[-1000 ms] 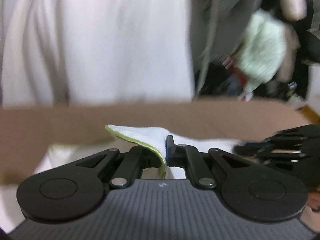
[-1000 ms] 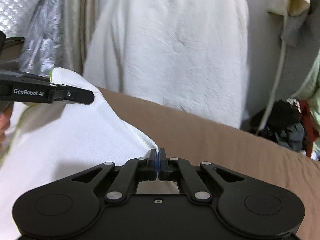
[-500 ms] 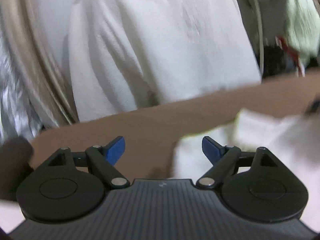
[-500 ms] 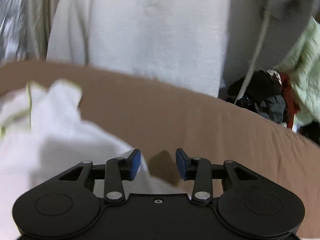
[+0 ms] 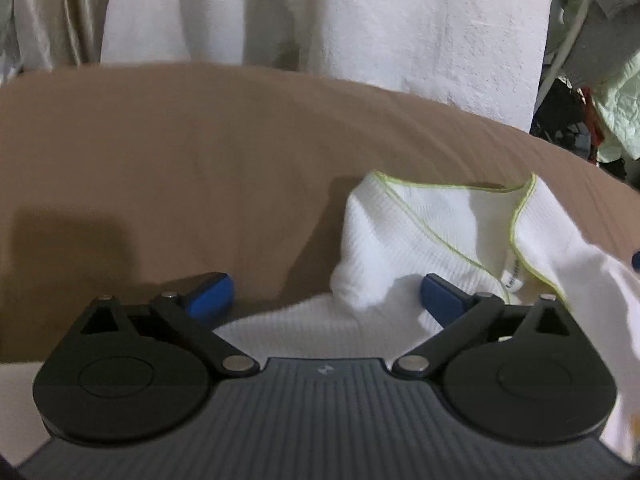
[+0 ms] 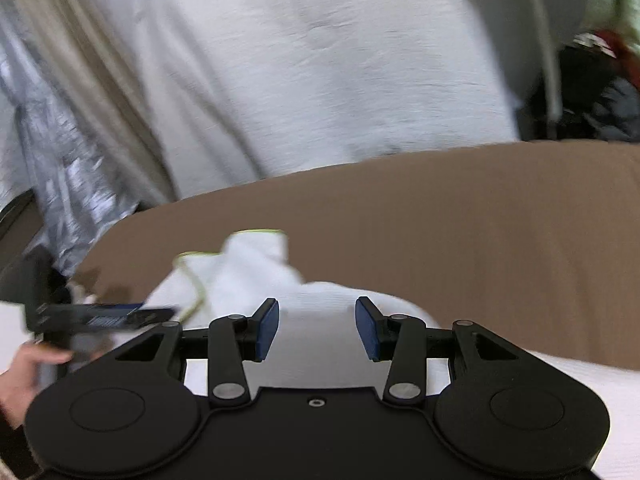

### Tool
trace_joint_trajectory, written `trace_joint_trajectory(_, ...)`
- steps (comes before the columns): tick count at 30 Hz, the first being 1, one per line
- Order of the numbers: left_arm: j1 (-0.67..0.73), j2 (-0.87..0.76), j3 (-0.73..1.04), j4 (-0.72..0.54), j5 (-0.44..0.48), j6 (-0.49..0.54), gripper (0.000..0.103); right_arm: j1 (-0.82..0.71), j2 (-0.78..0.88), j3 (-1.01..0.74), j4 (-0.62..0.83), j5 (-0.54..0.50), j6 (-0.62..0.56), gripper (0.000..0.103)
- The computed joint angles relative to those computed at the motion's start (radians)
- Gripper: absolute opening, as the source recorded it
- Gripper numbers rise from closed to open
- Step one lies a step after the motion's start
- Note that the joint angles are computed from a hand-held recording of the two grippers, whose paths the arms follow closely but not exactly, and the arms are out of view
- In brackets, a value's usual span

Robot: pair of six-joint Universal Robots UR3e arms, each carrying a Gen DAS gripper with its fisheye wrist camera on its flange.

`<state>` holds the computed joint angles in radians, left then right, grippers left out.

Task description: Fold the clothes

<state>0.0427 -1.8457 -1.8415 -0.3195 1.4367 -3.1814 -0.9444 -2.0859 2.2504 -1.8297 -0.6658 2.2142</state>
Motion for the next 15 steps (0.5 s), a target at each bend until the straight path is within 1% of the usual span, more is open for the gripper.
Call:
trace_joint_trajectory(1, -0.024, -0.015, 0.000, 0.030, 0.020, 0.064, 0.076, 0.061, 0.018, 0.008, -0.088, -0.008, 0.053, 0.049)
trace_joint_trajectory(2, -0.048, -0.030, 0.003, 0.058, 0.038, 0.128, 0.043, 0.138, 0.074, 0.021, -0.250, -0.033, 0.135, 0.056)
trace_joint_trajectory(3, -0.087, -0.029, 0.005, 0.075, 0.071, 0.162, 0.025, 0.220, 0.153, 0.023, -0.432, -0.073, 0.219, 0.062)
trace_joint_trajectory(4, -0.126, -0.029, 0.011, 0.090, 0.105, 0.195, 0.009, 0.316, 0.253, 0.011, -0.629, -0.146, 0.304, 0.073)
trace_joint_trajectory(5, -0.154, -0.027, -0.001, 0.136, 0.149, 0.213, 0.008, 0.405, 0.347, -0.021, -0.776, -0.232, 0.371, 0.074)
trace_joint_trajectory(6, -0.182, -0.026, -0.013, 0.182, 0.193, 0.232, 0.008, 0.464, 0.418, -0.065, -0.839, -0.295, 0.405, 0.074)
trace_joint_trajectory(7, -0.210, -0.027, -0.022, 0.228, 0.238, 0.253, 0.007, 0.507, 0.478, -0.116, -0.849, -0.334, 0.421, 0.074)
trace_joint_trajectory(8, -0.238, -0.030, -0.028, 0.274, 0.282, 0.277, 0.007, 0.531, 0.523, -0.155, -0.847, -0.347, 0.430, 0.073)
trace_joint_trajectory(9, -0.232, -0.019, -0.044, 0.321, 0.299, 0.261, 0.007, 0.539, 0.553, -0.176, -0.843, -0.333, 0.427, 0.067)
trace_joint_trajectory(10, -0.225, -0.008, -0.059, 0.366, 0.315, 0.243, 0.007, 0.546, 0.568, -0.185, -0.851, -0.328, 0.428, 0.027)
trace_joint_trajectory(11, -0.202, 0.012, -0.072, 0.390, 0.312, 0.205, 0.007, 0.555, 0.577, -0.184, -0.876, -0.331, 0.436, 0.006)
trace_joint_trajectory(12, -0.187, 0.020, -0.080, 0.414, 0.320, 0.181, 0.007, 0.545, 0.567, -0.141, -0.956, -0.301, 0.441, 0.006)
trace_joint_trajectory(14, -0.177, -0.007, -0.074, 0.446, 0.340, 0.177, 0.008, 0.499, 0.543, -0.009, -1.214, -0.205, 0.480, 0.005)
trace_joint_trajectory(15, -0.199, -0.047, -0.039, 0.427, 0.397, 0.168, 0.008, 0.483, 0.542, 0.024, -1.300, -0.181, 0.530, 0.005)
